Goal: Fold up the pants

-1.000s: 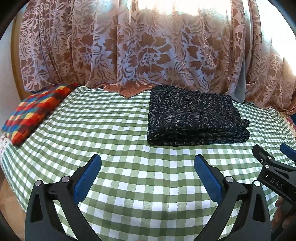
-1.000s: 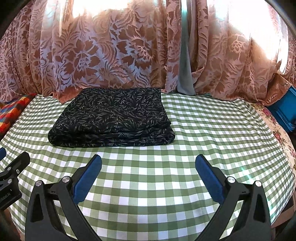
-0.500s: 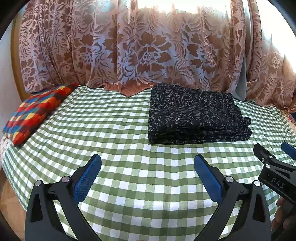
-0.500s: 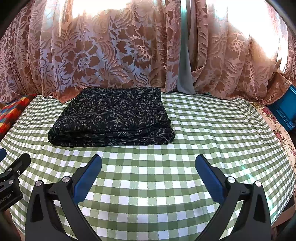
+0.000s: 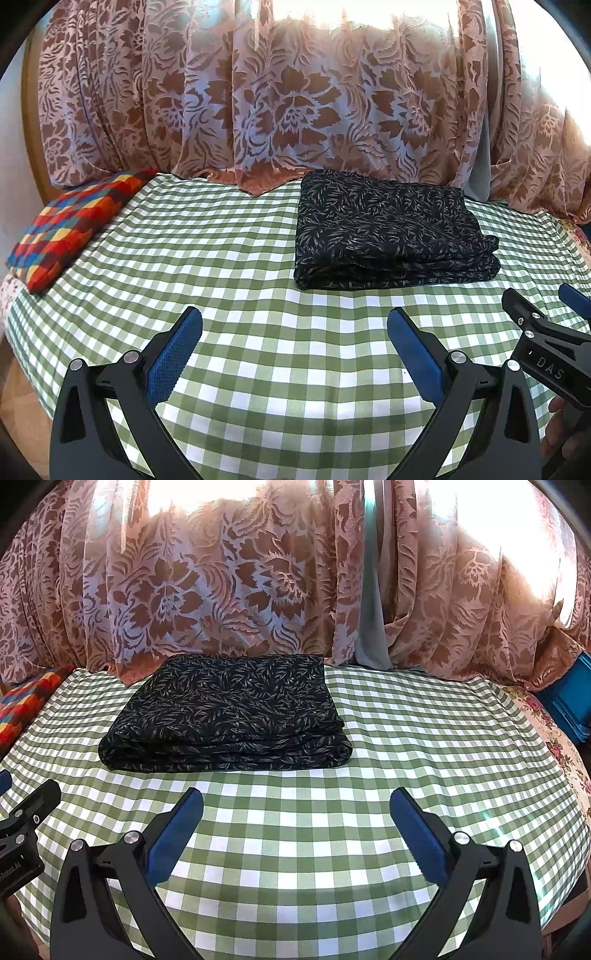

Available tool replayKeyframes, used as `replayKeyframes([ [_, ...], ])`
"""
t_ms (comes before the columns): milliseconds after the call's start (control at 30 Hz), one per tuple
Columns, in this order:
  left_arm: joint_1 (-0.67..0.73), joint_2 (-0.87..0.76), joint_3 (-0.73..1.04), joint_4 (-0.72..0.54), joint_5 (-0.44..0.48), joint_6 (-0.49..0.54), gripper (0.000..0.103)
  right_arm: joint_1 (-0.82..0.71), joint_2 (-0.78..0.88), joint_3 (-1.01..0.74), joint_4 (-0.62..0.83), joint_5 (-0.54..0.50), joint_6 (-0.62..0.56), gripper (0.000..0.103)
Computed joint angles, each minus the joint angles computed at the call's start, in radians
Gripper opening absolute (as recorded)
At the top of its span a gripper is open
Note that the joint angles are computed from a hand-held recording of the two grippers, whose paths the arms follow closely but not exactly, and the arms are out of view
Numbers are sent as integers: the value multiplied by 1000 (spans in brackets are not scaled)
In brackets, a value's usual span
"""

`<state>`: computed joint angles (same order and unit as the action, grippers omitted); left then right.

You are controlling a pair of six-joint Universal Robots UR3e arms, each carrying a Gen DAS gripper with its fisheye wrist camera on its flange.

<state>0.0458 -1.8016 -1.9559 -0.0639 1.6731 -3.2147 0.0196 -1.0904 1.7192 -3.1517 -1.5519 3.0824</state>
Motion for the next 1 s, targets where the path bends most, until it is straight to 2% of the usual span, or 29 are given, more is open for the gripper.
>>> replayKeyframes([
  [433, -5, 14, -2, -7, 7, 0, 99, 2, 4, -2, 2, -2, 1, 101],
  [567, 14, 18, -7, -12, -38, 13, 99, 4, 6, -3, 5, -5, -2, 101],
  [633, 15, 13, -20, 13, -32, 16, 99, 4, 11, -6, 8, -3, -2, 101],
  [800, 46, 12, 3, -55, -74, 1, 99, 4, 20, -16, 25, -1, -2, 101],
  [1000, 56, 9, 50, -159, -44, -41, 99, -8, 26, -26, 44, 10, -3, 101],
])
